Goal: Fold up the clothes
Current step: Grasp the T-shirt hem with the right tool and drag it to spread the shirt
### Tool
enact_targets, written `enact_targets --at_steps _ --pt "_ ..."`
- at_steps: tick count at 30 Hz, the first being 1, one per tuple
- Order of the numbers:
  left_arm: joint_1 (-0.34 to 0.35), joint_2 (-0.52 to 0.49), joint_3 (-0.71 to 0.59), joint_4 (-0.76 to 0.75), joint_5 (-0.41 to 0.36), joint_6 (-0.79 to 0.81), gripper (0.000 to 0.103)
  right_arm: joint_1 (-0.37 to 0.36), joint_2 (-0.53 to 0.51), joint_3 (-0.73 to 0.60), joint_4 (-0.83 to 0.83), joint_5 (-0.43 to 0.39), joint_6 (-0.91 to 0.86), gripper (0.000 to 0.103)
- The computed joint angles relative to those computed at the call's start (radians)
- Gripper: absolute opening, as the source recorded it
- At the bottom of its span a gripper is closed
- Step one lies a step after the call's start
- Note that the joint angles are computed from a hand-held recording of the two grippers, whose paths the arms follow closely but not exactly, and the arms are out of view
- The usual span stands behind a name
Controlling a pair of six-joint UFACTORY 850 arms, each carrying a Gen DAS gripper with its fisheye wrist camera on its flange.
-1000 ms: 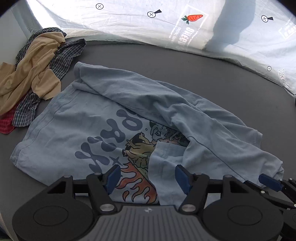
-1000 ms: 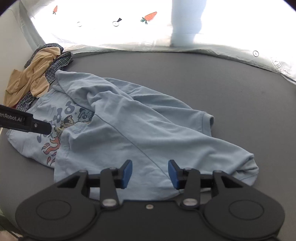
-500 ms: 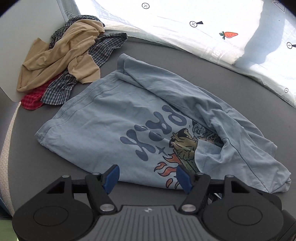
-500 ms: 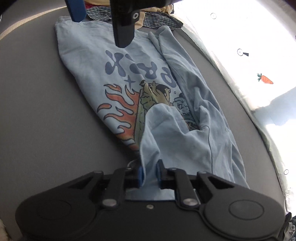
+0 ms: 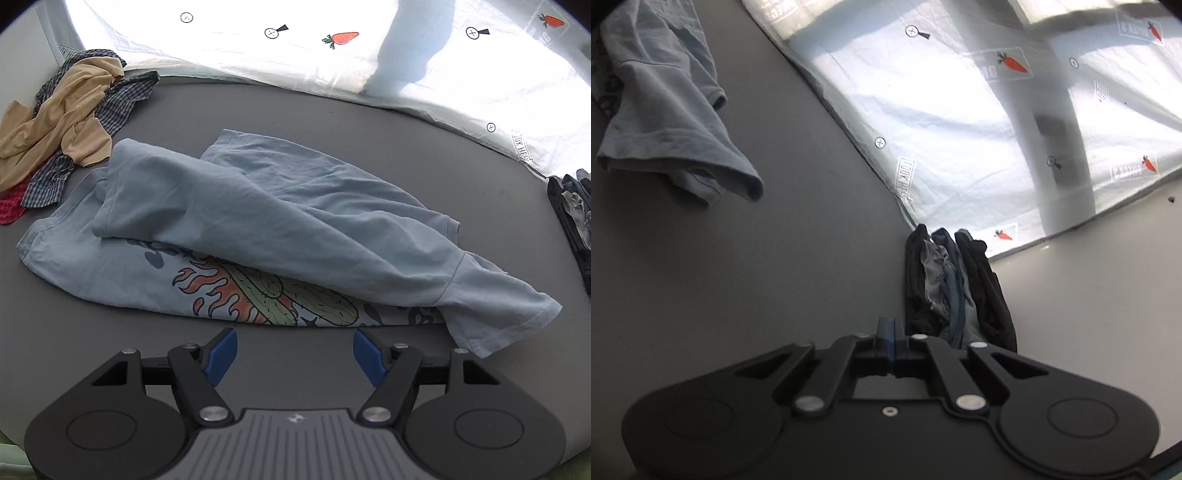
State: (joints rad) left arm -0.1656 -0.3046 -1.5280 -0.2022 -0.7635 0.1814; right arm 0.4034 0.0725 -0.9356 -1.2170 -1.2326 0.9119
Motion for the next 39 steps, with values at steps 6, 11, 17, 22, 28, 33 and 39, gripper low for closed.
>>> enact_targets --at_steps 6,11,17,22,28,33,39 --pt "-0.055 0.044 0.060 0.005 0.023 0.012 0.074 -0.112 0.068 -0.030 0.232 0.219 0.009 0.004" --pt "-0.055 0.061 0.064 0.068 0.069 -0.012 0.074 -0.143 -0.002 -0.102 0.586 0.581 0.100 0.038" --pt "-0.016 0.025 0.006 0.116 0.052 -0.056 0.074 -0.053 -0.221 -0.267 0.611 0.676 -0.109 0.070" --pt "0.018 -0.016 -0.050 0.126 0.026 -0.080 0.074 0.046 -0.378 -0.379 0.355 0.659 -0.192 0.071" --pt "0.052 -0.028 -0.067 0.121 0.032 -0.105 0.074 0.107 -0.493 -0.494 0.258 0.826 -0.338 0.075" --pt "0.091 -0.010 -0.045 0.144 0.030 -0.169 0.075 0.125 -0.646 -0.688 0.519 0.807 -0.591 0.054" --pt "0.127 0.013 -0.030 0.167 0.034 -0.223 0.075 0.118 -0.575 -0.644 0.541 0.811 -0.406 0.002"
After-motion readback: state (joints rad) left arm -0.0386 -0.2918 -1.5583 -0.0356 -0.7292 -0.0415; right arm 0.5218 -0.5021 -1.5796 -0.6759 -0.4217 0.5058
